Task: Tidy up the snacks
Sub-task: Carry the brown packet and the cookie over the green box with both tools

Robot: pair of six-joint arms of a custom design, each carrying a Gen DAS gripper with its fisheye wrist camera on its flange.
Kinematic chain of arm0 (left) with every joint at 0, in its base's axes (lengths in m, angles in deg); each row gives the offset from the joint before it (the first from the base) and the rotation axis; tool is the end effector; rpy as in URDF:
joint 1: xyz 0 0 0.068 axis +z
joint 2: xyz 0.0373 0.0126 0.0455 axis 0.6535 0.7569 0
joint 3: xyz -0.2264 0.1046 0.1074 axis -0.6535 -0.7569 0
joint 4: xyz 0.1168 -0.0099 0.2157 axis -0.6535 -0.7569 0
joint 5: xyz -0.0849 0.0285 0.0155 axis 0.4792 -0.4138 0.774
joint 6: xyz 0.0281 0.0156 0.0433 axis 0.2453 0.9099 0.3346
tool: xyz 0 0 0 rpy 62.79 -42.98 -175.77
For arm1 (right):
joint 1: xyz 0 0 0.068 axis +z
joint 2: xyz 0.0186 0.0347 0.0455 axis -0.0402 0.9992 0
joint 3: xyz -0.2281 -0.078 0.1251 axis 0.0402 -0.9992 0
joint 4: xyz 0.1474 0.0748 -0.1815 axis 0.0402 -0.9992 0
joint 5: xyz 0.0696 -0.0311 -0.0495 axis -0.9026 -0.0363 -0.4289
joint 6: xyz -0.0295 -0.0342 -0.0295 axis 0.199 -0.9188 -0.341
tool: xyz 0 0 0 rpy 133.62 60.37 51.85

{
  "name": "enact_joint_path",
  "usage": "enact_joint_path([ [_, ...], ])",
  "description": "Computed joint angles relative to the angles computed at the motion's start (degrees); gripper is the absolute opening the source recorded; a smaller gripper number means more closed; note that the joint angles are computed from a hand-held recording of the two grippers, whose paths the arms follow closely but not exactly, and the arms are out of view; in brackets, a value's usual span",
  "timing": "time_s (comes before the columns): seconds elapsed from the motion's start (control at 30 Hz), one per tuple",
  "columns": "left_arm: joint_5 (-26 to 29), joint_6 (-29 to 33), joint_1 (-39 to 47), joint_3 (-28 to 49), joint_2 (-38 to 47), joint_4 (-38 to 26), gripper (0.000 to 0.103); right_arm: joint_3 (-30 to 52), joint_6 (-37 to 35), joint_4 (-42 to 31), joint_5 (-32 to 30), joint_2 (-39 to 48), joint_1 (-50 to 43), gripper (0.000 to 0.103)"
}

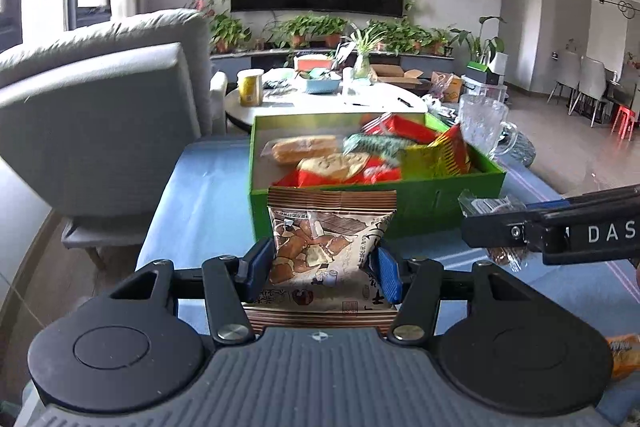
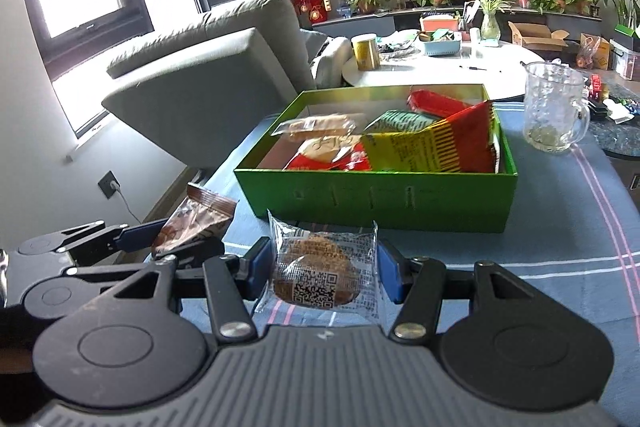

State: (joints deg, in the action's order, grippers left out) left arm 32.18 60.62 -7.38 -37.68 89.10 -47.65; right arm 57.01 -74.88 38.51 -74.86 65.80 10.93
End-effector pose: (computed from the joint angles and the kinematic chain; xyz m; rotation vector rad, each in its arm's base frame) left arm 0.2301 -0.2339 0.0909 0.2982 2.0788 -0.2051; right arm 0.2422 0.0615 0.1106 -0.1256 2.1944 0.3664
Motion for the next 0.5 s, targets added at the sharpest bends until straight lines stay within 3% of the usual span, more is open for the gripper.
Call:
enact_joint_path([
  [0.5,-0.11,6.56,1.28,15.02,2.83,-8.08,0.051,0.95,-0.22,0.79,-4.88,-2.38,-7.34,0.076],
])
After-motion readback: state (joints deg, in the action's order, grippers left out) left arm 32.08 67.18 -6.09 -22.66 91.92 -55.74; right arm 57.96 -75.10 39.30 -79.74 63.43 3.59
